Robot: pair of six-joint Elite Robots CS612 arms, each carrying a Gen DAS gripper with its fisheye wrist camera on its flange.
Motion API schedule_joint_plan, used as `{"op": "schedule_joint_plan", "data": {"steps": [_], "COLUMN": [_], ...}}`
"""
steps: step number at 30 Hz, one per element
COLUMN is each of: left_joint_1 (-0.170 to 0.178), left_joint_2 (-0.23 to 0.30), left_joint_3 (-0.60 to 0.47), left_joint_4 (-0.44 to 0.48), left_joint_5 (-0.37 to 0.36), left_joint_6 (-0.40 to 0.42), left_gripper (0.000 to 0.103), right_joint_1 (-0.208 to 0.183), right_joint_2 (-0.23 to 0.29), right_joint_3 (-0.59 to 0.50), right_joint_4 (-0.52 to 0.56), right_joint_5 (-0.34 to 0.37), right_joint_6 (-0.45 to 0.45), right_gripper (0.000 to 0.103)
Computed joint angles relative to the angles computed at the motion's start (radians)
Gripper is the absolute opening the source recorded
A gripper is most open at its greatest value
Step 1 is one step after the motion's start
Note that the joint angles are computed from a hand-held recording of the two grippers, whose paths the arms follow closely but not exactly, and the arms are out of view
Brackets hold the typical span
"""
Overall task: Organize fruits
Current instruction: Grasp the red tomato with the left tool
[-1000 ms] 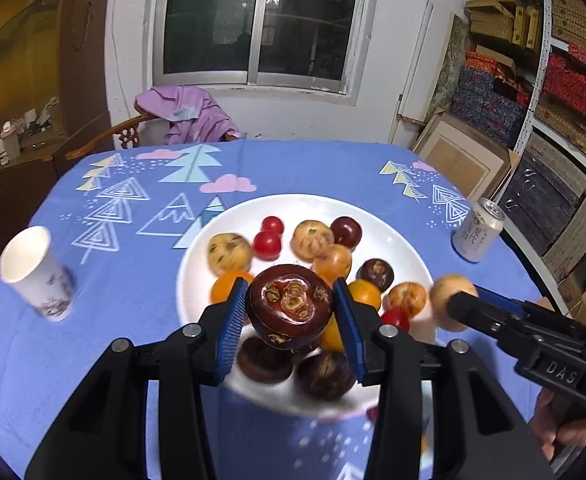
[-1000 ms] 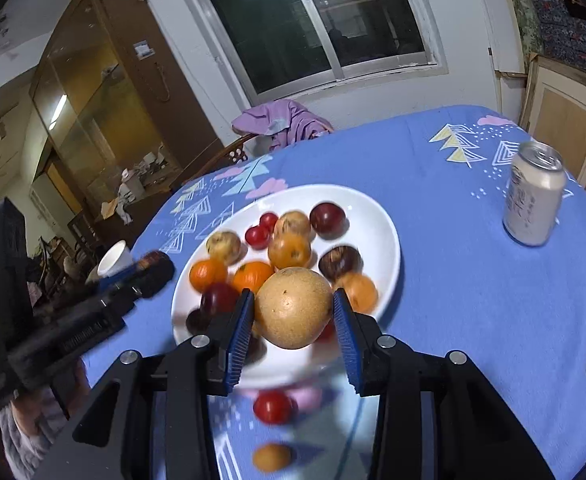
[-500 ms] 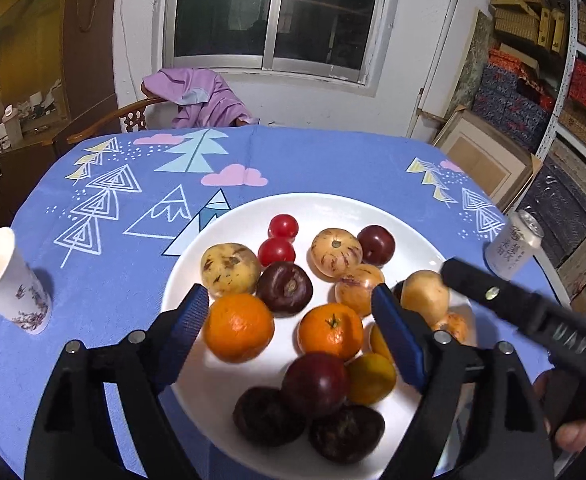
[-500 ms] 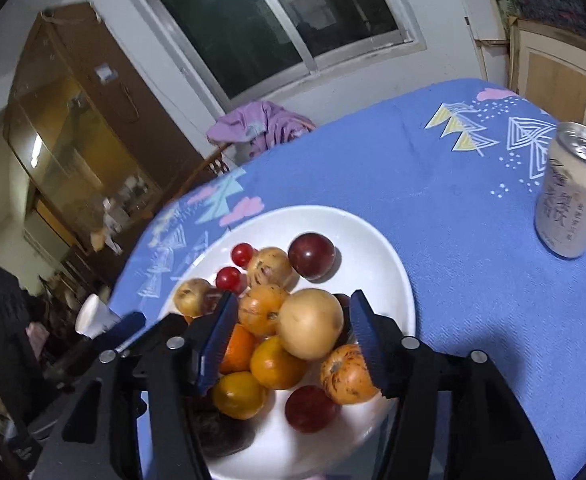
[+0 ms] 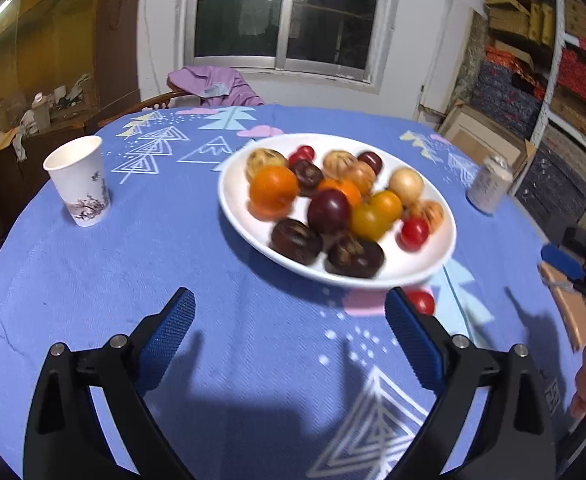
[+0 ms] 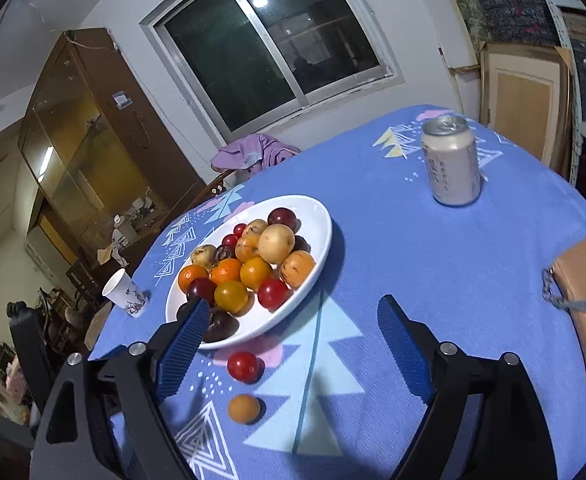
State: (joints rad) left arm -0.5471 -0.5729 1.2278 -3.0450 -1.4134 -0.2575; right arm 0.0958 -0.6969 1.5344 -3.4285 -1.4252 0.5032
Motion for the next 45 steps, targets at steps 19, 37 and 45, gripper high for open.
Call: {"op": "schedule_joint_plan", "data": {"steps": [19, 37, 45], "left_joint_1": [-0.060, -0.049, -0.049], "left_joint_2": [0.054, 0.100, 0.100], "left_joint_3": [-0.115, -0.233, -0.228], "left_joint_4": [0.181, 0.357, 0.331], "left_joint_5": [0.034, -0.063, -0.078], "left_joint_6": [0.084, -0.009, 0.018], "left_gripper": [0.095, 0.059, 0.039], "right_joint_1": [-0.029, -0.040, -0.041], "right_joint_2": [-0.007, -0.007, -0.006], "right_joint_3": [0.011, 0.014, 0.014], "right_joint_4": [-0.002, 0.007, 0.012], "right_joint_5": [0.120, 0.145, 0.142], "right_joint_6": [0.106, 0.147, 0.148], "right_gripper": [0.089, 0.093, 0.093]}}
